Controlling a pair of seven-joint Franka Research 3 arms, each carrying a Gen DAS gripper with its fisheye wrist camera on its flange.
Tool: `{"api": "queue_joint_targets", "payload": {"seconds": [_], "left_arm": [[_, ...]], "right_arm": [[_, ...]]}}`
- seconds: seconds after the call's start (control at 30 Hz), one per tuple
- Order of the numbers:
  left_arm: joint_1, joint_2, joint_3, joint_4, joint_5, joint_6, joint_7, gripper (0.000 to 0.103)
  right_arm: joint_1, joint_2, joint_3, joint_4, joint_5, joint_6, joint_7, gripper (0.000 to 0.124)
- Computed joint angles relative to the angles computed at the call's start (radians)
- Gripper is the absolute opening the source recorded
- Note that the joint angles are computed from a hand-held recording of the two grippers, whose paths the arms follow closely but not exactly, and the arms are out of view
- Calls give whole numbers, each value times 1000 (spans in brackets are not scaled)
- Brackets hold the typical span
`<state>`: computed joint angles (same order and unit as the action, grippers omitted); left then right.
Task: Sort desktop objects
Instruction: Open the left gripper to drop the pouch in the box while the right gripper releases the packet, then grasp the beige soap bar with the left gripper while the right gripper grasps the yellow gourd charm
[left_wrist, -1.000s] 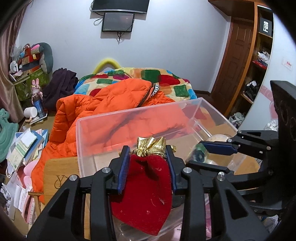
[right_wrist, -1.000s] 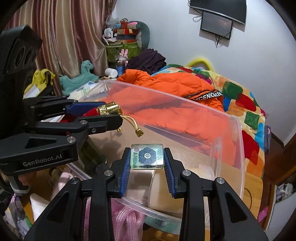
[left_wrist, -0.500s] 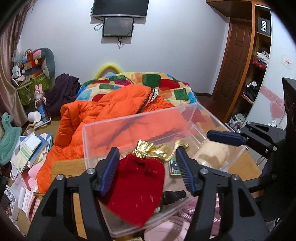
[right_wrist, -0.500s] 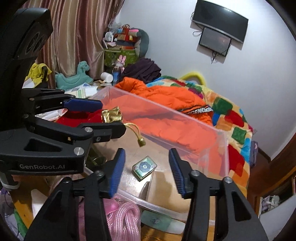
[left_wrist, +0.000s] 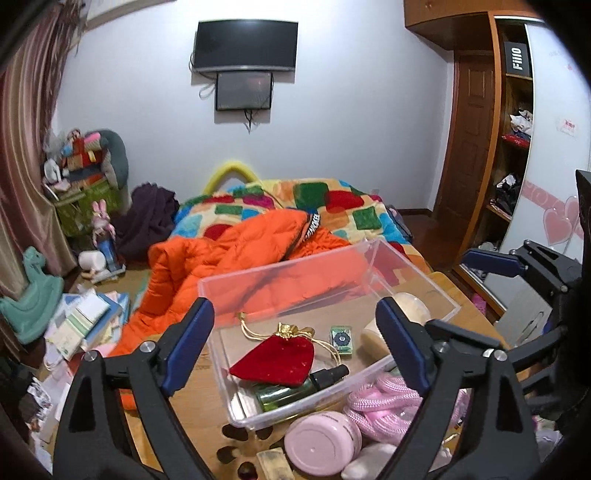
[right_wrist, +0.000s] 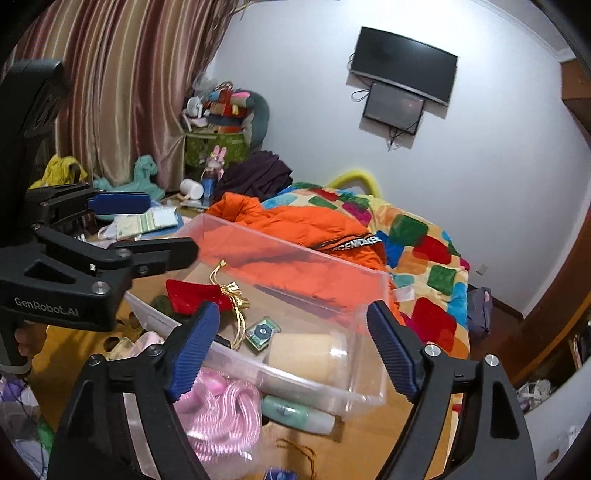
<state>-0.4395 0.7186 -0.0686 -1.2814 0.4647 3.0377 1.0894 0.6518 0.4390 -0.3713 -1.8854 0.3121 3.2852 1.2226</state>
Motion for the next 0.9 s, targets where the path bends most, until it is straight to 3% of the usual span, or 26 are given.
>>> {"api": "queue_joint_targets", "payload": {"seconds": [0.13, 0.23, 0.37, 0.5, 0.67, 0.8, 0.9], "left_arm": [[-114, -70, 176, -98, 82, 73, -150, 94], [-164, -109, 257, -157, 135, 108, -245, 95], [-193, -159, 317, -235, 179, 146, -340, 95], [-197, -193, 336, -293, 201, 155, -395, 96], [-271, -216, 439, -361, 280, 147, -502, 96], [-248, -225, 414, -392, 325, 123, -546, 96], [-188, -219, 340, -395, 324, 94, -548, 96]], "right_arm": [[36, -56, -26, -82, 43, 46, 0, 85], [55, -101, -31, -155, 98, 106, -33, 89], [94, -137, -60, -212, 193, 150, -87, 94], [85, -168, -46, -258, 273, 185, -136, 95], [71, -169, -29, -279, 389, 198, -213, 95], [68, -162, -19, -289, 488, 192, -284, 95], [3, -160, 44, -302, 500, 187, -284, 95]]}}
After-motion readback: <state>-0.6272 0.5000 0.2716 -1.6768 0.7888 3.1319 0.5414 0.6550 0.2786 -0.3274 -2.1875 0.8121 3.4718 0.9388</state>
